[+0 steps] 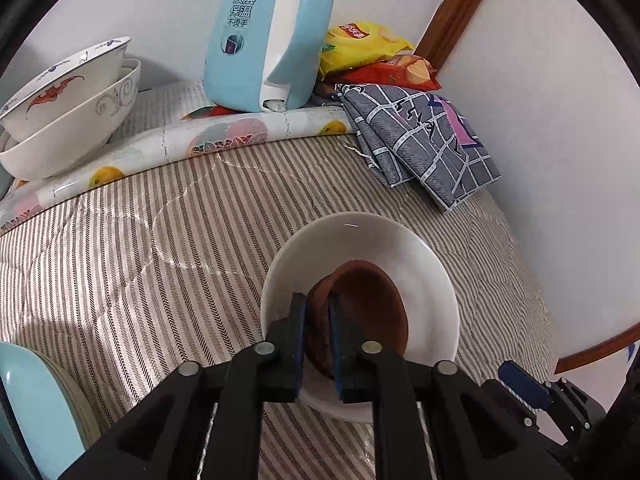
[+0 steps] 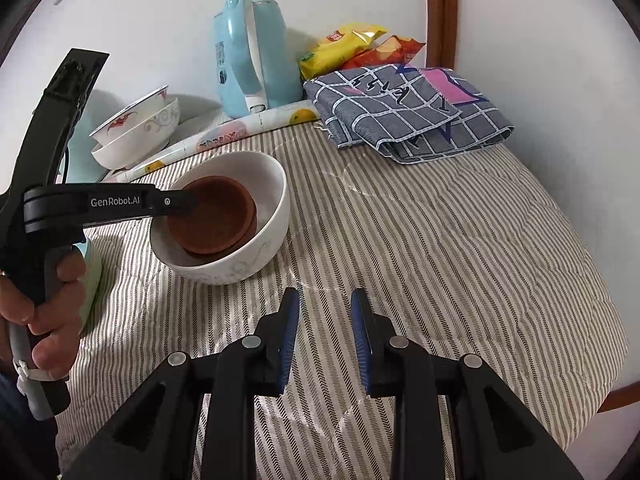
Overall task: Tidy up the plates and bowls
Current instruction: 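Lower the left gripper's brown bowl into the white bowl and open it, then grasp the white bowl rim with both grippers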
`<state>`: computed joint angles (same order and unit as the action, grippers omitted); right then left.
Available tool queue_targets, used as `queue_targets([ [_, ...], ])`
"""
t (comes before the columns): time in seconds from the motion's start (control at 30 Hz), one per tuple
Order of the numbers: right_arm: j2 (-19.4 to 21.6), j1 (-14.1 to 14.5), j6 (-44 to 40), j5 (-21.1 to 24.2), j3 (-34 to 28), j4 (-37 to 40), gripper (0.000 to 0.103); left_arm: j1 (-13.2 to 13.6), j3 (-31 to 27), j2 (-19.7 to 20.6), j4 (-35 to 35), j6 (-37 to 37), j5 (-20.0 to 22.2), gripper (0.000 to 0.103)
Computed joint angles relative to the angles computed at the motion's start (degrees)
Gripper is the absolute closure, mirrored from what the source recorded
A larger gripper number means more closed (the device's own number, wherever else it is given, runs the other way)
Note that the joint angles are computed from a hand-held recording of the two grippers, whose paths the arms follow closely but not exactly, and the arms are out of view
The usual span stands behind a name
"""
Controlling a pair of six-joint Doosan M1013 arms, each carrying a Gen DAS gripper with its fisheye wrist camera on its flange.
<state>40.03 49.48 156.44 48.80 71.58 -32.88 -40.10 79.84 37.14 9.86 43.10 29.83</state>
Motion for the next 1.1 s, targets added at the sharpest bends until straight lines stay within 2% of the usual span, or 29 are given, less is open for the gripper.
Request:
queue_targets([
  [0.07,0.04,0.01,-0.35,0.04,-0.16,0.23,0.076,-0.07,0.58,-0.52,-0.06,0.47,-0.98,0.082],
  [0.3,0.06,0.17,-0.18,-0.29,-0.81,-0.47,0.076,-0.54,2.67,-2.67,4.60,-3.11,-3.12,0.081],
  [0.47,0.56,-0.01,0.01,-0.50,-2.10,-1.73,0.076,-0.61,3.65,-3.61,10.70,-7.87,-1.83,0.078],
  [0.67,1.92,-0.83,-0.69,-0.95,-4.77,-0.60,0.076,-0.21,3.26,-3.19,8.97,-5.72,0.27,0.078],
  [0.77,2.46,-1.24,-1.90,-2.71,-5.76,0.89,0.076,-0.16,2.78,-2.67,8.43,-5.30,1.48,0.078],
  [1.03,6.00,-1.43,-5.97,2.89,-11.02,2.81,0.076,0.01,0.54,-0.71,5.87,-2.11,6.02,0.078],
  [1.1,6.58,-1.68,-6.72,4.03,-11.71,4.19,0.076,0.18,0.76,-0.67,5.18,-1.84,5.34,0.077],
])
